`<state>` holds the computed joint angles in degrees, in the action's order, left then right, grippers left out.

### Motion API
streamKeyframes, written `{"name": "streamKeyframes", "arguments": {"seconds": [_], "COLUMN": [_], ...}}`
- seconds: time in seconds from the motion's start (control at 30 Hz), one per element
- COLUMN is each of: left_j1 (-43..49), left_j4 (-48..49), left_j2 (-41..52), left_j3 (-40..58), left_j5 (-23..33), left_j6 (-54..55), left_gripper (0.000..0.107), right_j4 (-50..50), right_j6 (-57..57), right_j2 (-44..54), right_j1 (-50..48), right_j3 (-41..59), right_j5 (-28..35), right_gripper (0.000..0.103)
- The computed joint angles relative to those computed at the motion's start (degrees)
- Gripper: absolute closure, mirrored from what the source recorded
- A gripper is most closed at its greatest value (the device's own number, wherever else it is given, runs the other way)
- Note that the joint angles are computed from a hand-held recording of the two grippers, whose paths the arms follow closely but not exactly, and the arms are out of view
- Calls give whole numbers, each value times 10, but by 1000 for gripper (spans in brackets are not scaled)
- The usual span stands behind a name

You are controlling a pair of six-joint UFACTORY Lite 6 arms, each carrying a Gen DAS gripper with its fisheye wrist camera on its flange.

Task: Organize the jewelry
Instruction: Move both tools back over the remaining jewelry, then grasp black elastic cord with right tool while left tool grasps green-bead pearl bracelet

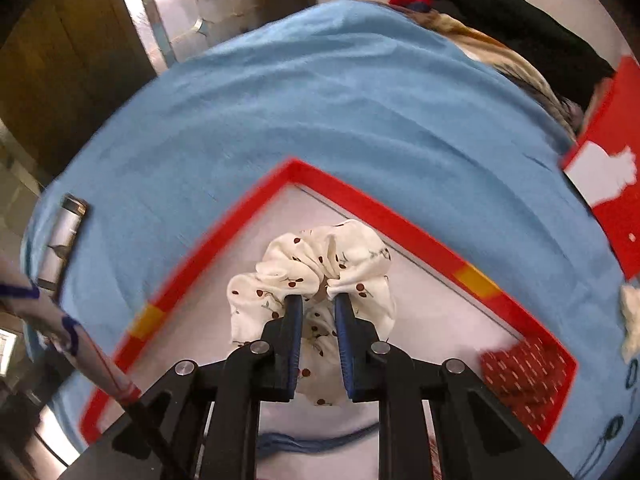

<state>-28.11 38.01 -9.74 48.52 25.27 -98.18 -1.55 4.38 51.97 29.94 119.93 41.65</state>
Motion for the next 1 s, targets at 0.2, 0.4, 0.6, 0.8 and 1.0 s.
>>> {"name": "streamKeyframes", "arguments": {"seconds": [0.2, 0.4, 0.6, 0.8, 1.0], "left_j1": [-54, -135, -221, -284, -321], "left_j4": [40, 62, 37, -79, -182], "left_j2": [32, 80, 187, 384, 577], "left_j3": [51, 113, 228, 443, 709], "left_j5": [37, 38, 8, 15, 88], "left_j6": [-33, -55, -15, 128, 259], "left_gripper": [69, 65, 64, 63, 63], "right_j4": [27, 78, 216, 342, 394], "right_j6": [-32, -128, -408, -641, -711], "right_j2": [-188, -449, -602, -527, -439], "right_j1": [-29, -174, -518, -792, -846], "right_j3": [-204, -455, -611, -624, -590], "right_j5": [-75, -99, -52, 2, -5], "right_gripper": [85, 79, 76, 75, 75]}}
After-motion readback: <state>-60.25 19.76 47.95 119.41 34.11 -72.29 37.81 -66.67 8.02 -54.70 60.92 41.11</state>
